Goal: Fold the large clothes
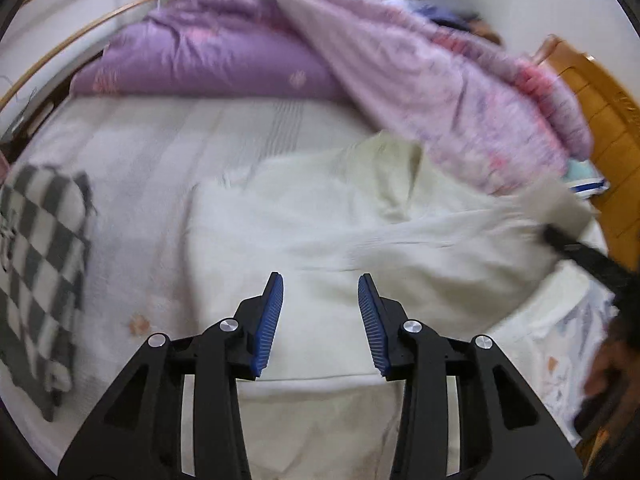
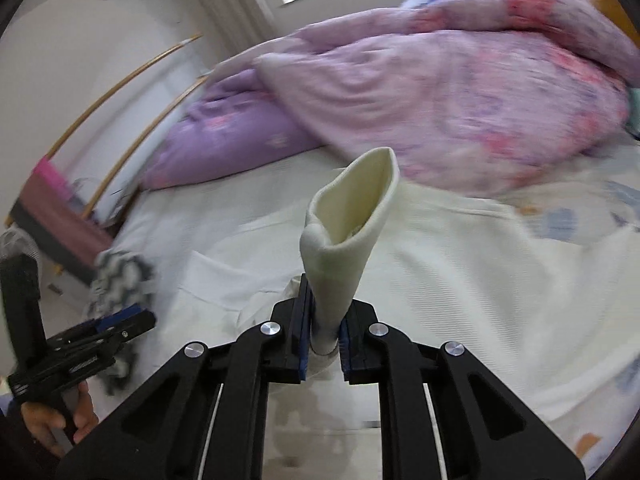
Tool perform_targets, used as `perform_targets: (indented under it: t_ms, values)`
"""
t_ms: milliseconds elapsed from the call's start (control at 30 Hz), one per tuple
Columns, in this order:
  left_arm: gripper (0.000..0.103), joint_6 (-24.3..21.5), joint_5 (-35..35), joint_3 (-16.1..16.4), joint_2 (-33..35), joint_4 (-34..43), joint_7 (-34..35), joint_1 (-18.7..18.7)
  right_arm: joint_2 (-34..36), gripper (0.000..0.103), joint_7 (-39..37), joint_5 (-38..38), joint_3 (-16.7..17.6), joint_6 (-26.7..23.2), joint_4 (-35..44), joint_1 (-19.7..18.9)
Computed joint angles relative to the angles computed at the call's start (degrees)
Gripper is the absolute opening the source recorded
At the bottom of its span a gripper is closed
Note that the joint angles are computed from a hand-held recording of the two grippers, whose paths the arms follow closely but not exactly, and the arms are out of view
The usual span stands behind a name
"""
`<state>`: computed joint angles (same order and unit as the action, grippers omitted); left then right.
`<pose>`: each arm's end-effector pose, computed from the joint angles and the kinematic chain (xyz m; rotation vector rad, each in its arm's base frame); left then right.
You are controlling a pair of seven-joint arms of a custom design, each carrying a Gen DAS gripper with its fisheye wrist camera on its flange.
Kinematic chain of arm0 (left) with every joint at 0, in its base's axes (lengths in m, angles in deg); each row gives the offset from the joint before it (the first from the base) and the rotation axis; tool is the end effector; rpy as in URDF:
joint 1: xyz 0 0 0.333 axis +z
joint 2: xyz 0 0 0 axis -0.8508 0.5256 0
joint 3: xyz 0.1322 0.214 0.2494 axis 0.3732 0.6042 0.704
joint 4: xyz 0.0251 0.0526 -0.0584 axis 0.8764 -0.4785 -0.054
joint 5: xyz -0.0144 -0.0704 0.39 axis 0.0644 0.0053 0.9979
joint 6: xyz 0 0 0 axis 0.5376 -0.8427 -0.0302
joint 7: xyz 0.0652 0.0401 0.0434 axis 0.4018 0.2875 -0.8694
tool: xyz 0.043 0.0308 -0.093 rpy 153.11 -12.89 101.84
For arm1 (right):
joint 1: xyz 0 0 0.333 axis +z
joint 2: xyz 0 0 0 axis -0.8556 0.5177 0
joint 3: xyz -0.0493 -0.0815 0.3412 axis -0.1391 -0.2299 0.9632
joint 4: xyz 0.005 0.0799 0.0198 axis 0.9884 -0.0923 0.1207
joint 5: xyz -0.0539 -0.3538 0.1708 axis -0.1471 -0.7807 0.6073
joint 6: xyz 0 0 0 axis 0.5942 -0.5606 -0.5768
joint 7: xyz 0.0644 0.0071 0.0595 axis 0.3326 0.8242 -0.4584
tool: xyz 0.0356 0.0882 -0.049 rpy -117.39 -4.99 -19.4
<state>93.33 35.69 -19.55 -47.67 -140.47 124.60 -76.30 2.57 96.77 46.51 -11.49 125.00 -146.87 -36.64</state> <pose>0.4958 -0.3240 0.6930 -1.9227 2.0546 -0.7278 0.4138 0.3398 0.7190 -1.5667 1.8018 -0.2644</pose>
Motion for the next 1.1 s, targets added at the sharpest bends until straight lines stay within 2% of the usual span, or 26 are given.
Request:
perform_targets:
  t_ms: [167,367,400,433,533,633,700,767,800,867,900,967,1067,1100]
  values:
    - [0.04,-2.6,2.0,-0.3,5.6,0.8,-2.1,-0.6,-6.8,0.01,3.5,-0.1,-1.3,-0.4,-10.4,-3.9]
    - [0.044,-6.6,6.8,-0.1,9.4,2.0,-5.8,-1.8,-11.5,0.01,4.4,5.0,-2.1,-0.2,-20.4,-6.7]
    - [0.049,-6.9,8.2,0.1,9.5,2.0,-6.8,-2.0,-12.2,0.01,4.4,6.7,-2.5,0.2,-22.0,-6.6]
    - [0.06,-6.5,8.2,0.3,9.3,1.5,-7.8,-1.9,-12.7,0.01,4.5,8.0,-2.6,0.5,-23.5,-6.5]
    - [0.061,-8.9,7.8,0.2,11.1,2.7,-7.5,-1.8,-14.0,0.013,6.6,10.6,-1.5,0.7,-26.9,-6.9]
    - [0.061,-11.2,9.6,0.1,13.0,4.1,-6.2,-2.5,-15.0,0.015,8.8,13.0,-1.6,2.7,-28.7,-7.2]
    - [0.061,-12.0,10.4,0.2,13.9,5.3,-6.4,-2.9,-16.3,0.019,8.6,16.0,-2.8,4.1,-29.7,-6.5]
    - [0.062,-12.6,10.6,0.3,14.3,6.1,-6.5,-3.1,-19.4,0.022,8.5,19.0,-3.7,8.7,-32.4,-6.3]
    - [0.062,-12.8,10.6,0.4,14.4,6.5,-6.6,-3.2,-22.1,0.022,9.4,19.5,-3.4,10.6,-34.1,-7.4]
    - [0.062,-12.5,9.9,0.3,14.2,7.2,-6.8,-3.2,-27.2,0.032,12.4,19.1,-2.1,11.1,-36.6,-11.0]
    - [0.062,-12.3,10.1,0.2,14.1,7.5,-7.3,-3.4,-30.4,0.034,14.3,18.5,-1.5,10.0,-38.0,-13.5]
    - [0.063,-12.0,10.5,0.1,13.8,8.2,-7.6,-3.8,-35.1,0.045,16.7,16.5,-0.9,5.4,-39.5,-18.2]
    - [0.068,-11.5,10.1,-0.4,14.4,10.2,-6.8,-4.5,-41.5,0.045,20.6,14.1,-1.0,-0.5,-42.4,-24.5]
    - [0.068,-11.3,10.1,-0.6,14.7,10.7,-6.7,-4.8,-43.9,0.046,22.5,13.8,-1.2,-0.4,-44.2,-26.6]
